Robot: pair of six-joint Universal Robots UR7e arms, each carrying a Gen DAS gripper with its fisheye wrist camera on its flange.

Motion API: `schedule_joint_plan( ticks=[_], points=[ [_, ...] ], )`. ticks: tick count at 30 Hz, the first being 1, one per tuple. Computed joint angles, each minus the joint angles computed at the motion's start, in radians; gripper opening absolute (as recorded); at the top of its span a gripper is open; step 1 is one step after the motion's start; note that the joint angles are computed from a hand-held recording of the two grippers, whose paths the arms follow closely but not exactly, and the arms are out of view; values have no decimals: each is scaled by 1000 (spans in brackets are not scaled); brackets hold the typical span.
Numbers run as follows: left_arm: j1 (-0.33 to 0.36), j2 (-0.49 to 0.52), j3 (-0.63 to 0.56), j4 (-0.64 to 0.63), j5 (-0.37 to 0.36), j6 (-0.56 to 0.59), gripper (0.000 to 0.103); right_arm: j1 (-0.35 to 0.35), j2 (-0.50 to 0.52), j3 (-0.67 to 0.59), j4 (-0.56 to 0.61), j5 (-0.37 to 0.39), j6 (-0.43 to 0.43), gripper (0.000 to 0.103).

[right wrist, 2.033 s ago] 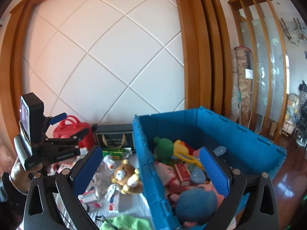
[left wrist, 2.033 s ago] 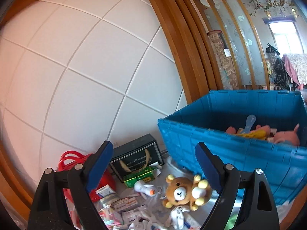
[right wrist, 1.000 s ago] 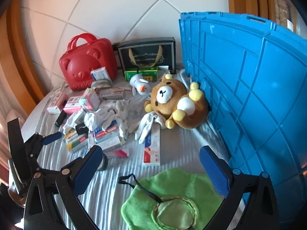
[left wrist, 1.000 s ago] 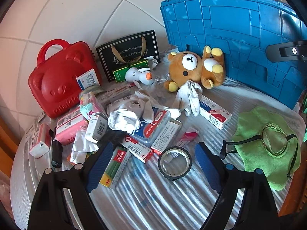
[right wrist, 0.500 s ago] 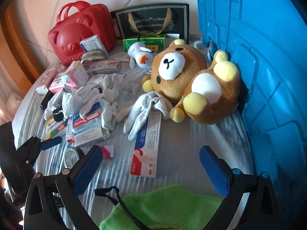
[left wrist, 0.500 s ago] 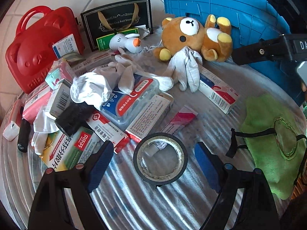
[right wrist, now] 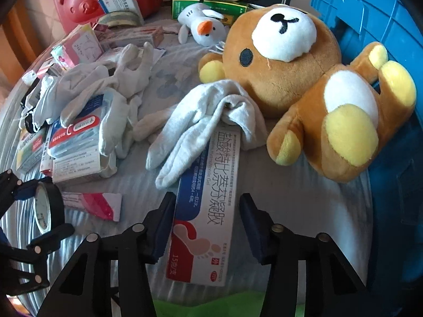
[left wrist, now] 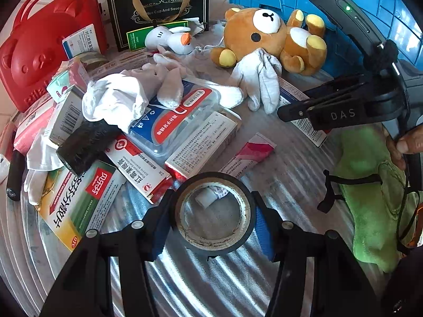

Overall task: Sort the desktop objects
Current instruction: 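Grasp the black tape roll with the left tool while the right tool grasps the ointment box, then carry the tape roll and ointment box over the blue crate and open both tools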

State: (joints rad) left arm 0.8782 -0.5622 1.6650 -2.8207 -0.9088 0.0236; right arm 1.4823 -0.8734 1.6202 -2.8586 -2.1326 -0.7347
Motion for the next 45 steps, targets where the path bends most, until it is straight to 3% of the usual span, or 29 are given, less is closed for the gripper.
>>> schedule_joint_plan(
  ticks=[2, 4, 8, 16, 23, 30, 36, 41, 45],
  points=[
    [3, -6, 0, 9, -13, 0, 55, -3, -7, 8, 1, 12, -8, 40],
    [6, -20, 9, 12, -39, -12, 55, -10, -35, 13, 65, 42, 38, 39],
    [-7, -57, 61, -33, -31, -20, 55, -3, -103, 70, 60, 86, 61, 38],
    [-60, -145, 158, -124, -11, 21, 55, 34, -221, 200, -25, 141, 93, 38],
    [-128, -203, 158, -211, -26, 169, 55, 107, -347, 339, -191, 162, 134, 38],
    [-203, -186, 27, -243, -122, 353, 55, 217, -491, 441, -406, 142, 156, 38],
    [-273, -89, -179, -224, -226, 461, 55, 290, -600, 464, -575, 62, 95, 38],
    [-325, 54, -399, -182, -261, 516, 55, 263, -665, 405, -614, 46, 63, 38],
    [-352, 196, -615, -109, -265, 509, 55, 205, -702, 344, -569, 65, 53, 38]
  ],
)
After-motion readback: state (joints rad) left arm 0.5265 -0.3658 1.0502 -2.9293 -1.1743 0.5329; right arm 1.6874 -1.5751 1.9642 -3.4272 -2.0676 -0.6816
